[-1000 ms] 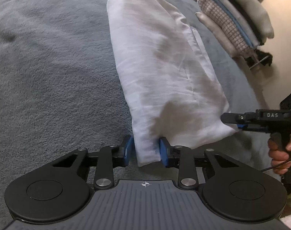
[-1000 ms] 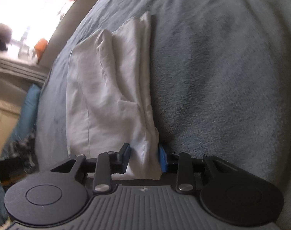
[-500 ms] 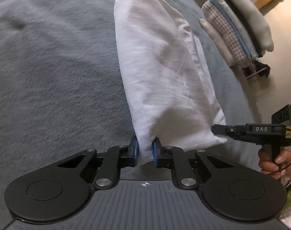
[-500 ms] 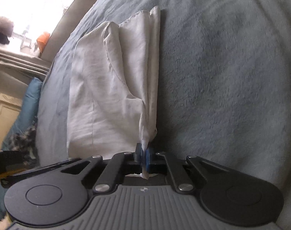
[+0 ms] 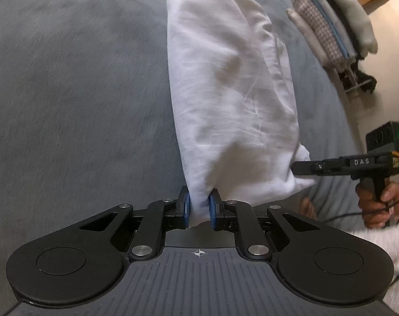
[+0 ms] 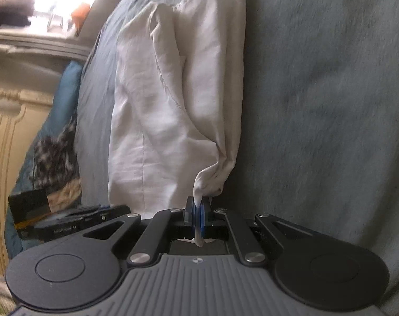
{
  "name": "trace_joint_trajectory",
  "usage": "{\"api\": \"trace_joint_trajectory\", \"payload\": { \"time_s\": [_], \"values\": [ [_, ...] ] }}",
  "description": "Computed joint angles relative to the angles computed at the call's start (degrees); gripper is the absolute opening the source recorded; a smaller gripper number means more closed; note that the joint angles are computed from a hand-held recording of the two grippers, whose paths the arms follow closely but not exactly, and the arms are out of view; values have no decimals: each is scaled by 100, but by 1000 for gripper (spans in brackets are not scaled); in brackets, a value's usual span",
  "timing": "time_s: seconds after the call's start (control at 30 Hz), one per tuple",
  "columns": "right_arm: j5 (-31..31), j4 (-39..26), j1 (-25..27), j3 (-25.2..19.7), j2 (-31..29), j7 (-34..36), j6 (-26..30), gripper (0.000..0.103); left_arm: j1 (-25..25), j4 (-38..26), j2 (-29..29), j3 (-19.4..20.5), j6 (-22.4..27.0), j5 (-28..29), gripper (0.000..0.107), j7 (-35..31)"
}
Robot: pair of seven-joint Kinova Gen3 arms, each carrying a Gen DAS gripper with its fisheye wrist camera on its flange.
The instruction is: Fold clothes
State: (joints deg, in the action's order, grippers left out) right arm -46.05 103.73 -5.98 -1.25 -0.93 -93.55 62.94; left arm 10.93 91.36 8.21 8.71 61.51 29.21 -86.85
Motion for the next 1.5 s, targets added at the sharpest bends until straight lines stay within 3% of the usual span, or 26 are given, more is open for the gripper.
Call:
{"api": "trace_joint_trajectory", "payload": {
  "time_s": [0.17, 0.27, 0.4, 0.57, 0.73, 0.87, 1.1, 1.27, 1.4, 1.47, 1.5],
  "values": [
    [67, 5, 123, 136, -27, -110, 450, 5, -25, 125, 23, 44, -119, 277, 20, -329],
    [90, -185, 243, 200, 21, -102, 670, 14, -361, 229, -31, -89, 145, 717, 32, -736],
    [-42, -374, 499, 402, -133, 402, 683, 49, -764, 384, -182, -323, 324, 1208, 47, -1014],
    [-467, -424, 745, 537, 41, 694, 202, 64, -1096, 591, -198, -524, -49, 1774, 54, -1211],
    [-745, -519, 926, 361, 754, 895, -249, 65, -1195, 284, 437, -357, -535, 2130, 57, -1478],
    [-1370, -582, 1112, 20, 1285, 1328, -454, 66, -1134, -220, 1022, -53, -803, 2205, 57, -1452],
    [-2295, -624, 1640, -272, 1885, 2311, -94, 68, -1316, -649, 1572, 321, -932, 2494, 57, -1717],
    [-2373, -1094, 1628, -466, 2355, 2606, 42, 67, -1503, -643, 1761, 473, -992, 2910, 57, -1949],
    [-2054, -1514, 1559, -603, 2559, 2609, 110, 58, -1431, -547, 1728, 519, -1312, 3038, 53, -2093],
    [-1902, -1666, 1523, -656, 2591, 2574, 109, 46, -1347, -398, 1585, 512, -1587, 2992, 44, -2263],
    [-1811, -1747, 1497, -677, 2606, 2551, 111, 32, -1258, -370, 1526, 459, -1682, 2899, 40, -2262]
  ]
}}
